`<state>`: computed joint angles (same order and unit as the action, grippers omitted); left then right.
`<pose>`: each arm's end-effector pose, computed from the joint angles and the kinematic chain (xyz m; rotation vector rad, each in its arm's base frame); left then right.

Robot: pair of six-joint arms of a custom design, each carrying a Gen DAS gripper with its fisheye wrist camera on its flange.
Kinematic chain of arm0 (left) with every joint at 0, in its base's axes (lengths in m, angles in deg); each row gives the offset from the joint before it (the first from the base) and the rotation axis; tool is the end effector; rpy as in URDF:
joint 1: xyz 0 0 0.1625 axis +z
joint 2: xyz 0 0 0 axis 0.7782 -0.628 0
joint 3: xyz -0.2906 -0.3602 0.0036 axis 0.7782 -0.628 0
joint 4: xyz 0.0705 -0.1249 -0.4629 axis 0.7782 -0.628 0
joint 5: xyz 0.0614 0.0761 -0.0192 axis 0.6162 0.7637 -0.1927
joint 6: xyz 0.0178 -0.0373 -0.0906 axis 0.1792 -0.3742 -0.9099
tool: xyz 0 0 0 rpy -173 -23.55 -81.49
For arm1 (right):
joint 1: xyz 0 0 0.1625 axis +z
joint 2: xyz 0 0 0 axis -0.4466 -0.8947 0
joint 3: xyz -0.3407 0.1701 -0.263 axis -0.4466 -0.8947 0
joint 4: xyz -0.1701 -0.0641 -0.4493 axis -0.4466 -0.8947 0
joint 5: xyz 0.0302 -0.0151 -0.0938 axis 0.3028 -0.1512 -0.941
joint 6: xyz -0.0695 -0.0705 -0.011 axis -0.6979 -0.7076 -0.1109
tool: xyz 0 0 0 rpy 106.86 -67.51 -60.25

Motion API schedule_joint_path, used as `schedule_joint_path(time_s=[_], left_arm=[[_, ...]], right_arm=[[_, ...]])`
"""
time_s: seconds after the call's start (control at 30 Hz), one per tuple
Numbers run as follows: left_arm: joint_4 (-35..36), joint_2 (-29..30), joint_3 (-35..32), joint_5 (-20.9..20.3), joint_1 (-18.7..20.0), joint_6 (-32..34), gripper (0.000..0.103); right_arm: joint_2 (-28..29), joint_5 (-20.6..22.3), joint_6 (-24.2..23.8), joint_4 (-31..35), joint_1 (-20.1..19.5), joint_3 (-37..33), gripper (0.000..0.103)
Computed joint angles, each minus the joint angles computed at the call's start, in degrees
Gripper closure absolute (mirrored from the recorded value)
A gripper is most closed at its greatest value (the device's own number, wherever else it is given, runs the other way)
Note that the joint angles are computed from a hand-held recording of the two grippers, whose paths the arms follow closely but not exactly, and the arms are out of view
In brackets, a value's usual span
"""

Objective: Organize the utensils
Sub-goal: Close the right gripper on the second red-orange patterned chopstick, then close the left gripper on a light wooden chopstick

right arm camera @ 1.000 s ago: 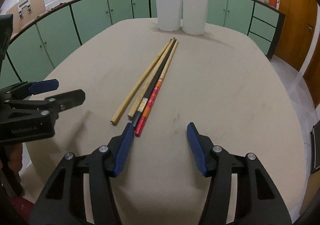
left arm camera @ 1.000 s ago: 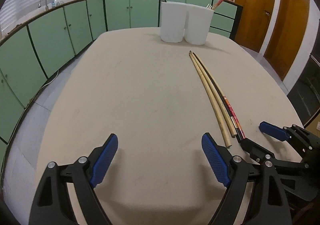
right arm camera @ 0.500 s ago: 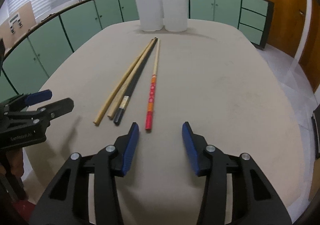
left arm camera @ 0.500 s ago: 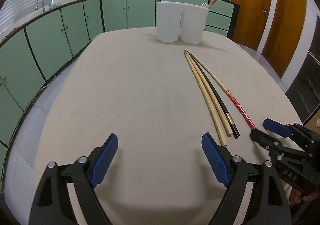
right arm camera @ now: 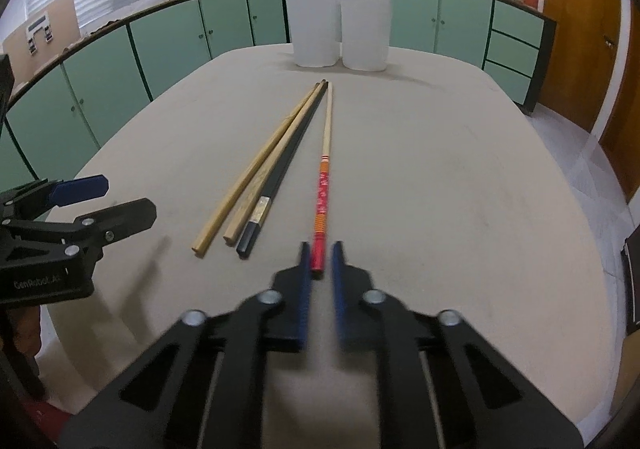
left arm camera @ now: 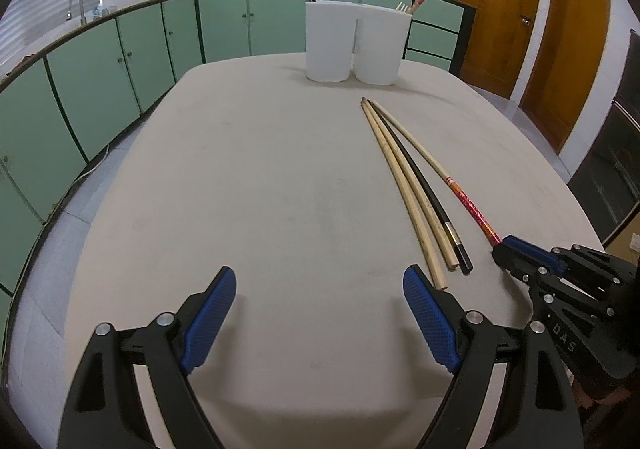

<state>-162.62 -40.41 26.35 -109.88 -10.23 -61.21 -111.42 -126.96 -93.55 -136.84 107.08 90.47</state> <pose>-0.3343 -0.5636 -0.0233 0.5785 2.3430 -0.7319 0.0162 -0.5288 0.2483 0.5485 -2.3295 0.7816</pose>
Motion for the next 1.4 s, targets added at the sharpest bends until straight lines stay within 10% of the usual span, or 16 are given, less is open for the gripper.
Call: schedule_joint_path(time_s=[1.0,1.4], left_arm=[[4.14,3.62,-4.42,-5.11,-0.15,1.27,0.038],[3.34,3.84,-4.51,-3.36,-0.14,-0.22,0.09]], right_arm=[[-2.97,0.22,3.46,2.92,-1.8,-1.07,0.098],[-3.1,0.86,4.23,3.87,-2.29,-1.35,0.098]])
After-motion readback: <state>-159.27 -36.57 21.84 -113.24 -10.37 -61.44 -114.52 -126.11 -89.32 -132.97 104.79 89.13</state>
